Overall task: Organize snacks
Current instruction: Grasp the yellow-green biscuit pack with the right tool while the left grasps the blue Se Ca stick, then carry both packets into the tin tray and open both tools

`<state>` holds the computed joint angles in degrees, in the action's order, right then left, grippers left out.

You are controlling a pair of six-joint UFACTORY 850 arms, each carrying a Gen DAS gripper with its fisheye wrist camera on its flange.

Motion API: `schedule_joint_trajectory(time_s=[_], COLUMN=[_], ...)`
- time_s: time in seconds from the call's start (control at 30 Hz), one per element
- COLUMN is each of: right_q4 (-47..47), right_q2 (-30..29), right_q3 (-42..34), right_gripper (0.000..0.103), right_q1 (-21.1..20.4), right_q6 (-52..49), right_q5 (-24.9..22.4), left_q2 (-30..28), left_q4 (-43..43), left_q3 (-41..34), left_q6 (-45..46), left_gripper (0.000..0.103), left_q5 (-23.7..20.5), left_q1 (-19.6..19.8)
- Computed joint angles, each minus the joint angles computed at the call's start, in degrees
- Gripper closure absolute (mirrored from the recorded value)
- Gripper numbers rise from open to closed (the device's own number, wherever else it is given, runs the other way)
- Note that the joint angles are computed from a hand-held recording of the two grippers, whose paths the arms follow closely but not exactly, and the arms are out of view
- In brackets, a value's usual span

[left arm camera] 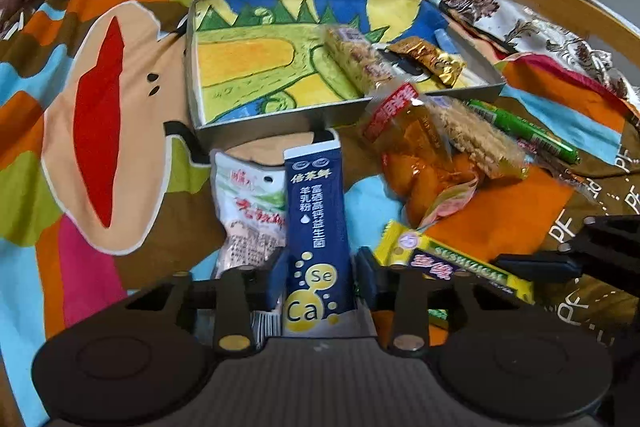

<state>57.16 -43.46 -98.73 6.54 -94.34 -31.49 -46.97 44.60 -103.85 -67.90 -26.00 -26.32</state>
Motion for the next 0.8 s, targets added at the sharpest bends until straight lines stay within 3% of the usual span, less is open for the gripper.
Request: schedule_joint_trajectory(time_s=[0.17, 0.3, 0.37, 0.43, 0.57, 0.63, 0.8], right_q4=[0.88, -2.59, -2.58, -2.45, -1.76, -1.76, 0.93], right_q2=[0.35, -2.30, -3.41, -4.42, -4.63, -4.15, -2.37], right_q3=[0.54, -3.40, -5.08, -6.47, -6.35, -5.60, -2.73], right_gripper=[0.051, 0.048, 0.047, 0.044, 0.045, 0.050, 0.051], right_q1=[-0.16, -0.56, -0.87, -1.05, -0.78, -0.60, -0.44], right_q6=[-1.44, 6.81, 9.01, 10.46, 9.18, 7.82, 2.19], right_q5=[-0.09, -3.90, -5.77, -7.04, -6.78, -6.11, -3.69], left_q2=[0.89, 1.48, 1.56, 1.14, 1.04, 0.62, 0.09], left_q4=[-6.85, -8.13, -7.69, -8.66, -9.17, -9.02, -9.36], left_q3=[-0.15, 0.11, 0.36, -0.18, 0.28, -0.42, -1.62], left_q6=[1.75, 4.64, 4.20, 3.48, 1.87, 2.90, 5.23], left_gripper=[0.068, 0.067, 0.064, 0.054, 0.054, 0.055, 0.067], left_q5=[-2.49, -4.94, -4.57, -4.46, -0.81, -1.55, -3.72], left_q1=[-0.01, -0.85, -0.85, -0.43, 0.63, 0.42, -0.18])
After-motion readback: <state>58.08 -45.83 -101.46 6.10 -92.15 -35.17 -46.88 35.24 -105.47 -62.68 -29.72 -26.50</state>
